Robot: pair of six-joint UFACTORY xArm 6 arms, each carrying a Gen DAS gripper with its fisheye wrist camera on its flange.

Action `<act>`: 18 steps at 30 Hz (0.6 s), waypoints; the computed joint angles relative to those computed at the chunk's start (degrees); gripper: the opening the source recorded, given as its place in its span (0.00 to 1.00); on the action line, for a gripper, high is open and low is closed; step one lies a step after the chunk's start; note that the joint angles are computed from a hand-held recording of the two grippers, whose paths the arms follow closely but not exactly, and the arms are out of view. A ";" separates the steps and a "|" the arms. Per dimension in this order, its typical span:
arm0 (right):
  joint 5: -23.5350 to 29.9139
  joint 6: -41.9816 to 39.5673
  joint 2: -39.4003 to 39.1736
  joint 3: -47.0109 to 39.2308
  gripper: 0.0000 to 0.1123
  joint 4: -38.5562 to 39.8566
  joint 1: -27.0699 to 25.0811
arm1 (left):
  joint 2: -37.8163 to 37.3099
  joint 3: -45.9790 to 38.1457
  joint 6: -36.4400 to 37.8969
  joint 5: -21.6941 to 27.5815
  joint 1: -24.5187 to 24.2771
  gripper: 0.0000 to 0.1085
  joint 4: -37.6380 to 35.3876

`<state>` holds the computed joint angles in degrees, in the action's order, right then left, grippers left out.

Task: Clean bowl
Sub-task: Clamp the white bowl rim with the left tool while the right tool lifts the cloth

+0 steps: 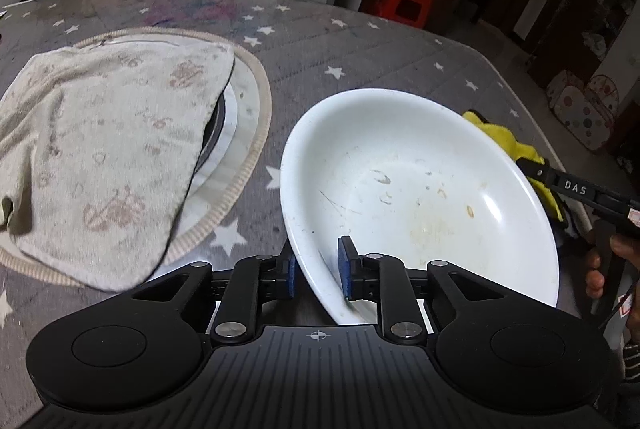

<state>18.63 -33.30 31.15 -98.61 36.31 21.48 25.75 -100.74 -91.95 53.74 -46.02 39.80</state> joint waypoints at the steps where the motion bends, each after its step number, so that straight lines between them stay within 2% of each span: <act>1: 0.62 0.40 0.42 -0.58 0.64 -0.13 -0.14 | -0.41 0.53 -0.02 -0.28 0.21 0.18 0.23; 2: 0.65 0.38 0.27 -0.37 0.62 -0.75 -0.08 | -0.99 1.31 -0.15 -0.58 0.37 0.18 0.50; 4: 0.86 0.03 -0.23 0.21 0.53 -1.17 0.01 | -2.42 3.21 -0.42 -1.28 0.83 0.18 0.98; 6: 2.16 -1.16 -1.12 0.88 0.39 0.64 -0.16 | -3.78 5.07 -0.55 -2.23 1.67 0.18 1.15; 9: 3.45 -3.44 -2.75 2.56 0.29 3.84 -0.32 | -0.90 1.72 -1.37 -1.53 0.75 0.18 1.11; 13: 4.04 -8.27 -5.75 6.40 0.25 9.81 -0.29 | -2.31 4.24 -3.64 -2.82 1.01 0.19 0.70; 15: 5.18 -12.34 -8.52 9.77 0.24 14.63 -0.34 | -1.43 3.02 -3.85 -1.67 0.56 0.20 0.60; 18: 5.06 -14.55 -11.11 13.02 0.22 17.19 -0.27 | -1.00 1.46 -3.07 0.87 0.15 0.20 -0.63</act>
<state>23.69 -47.86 20.04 -85.59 53.50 21.21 24.75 -99.28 -95.02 54.62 -45.86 39.17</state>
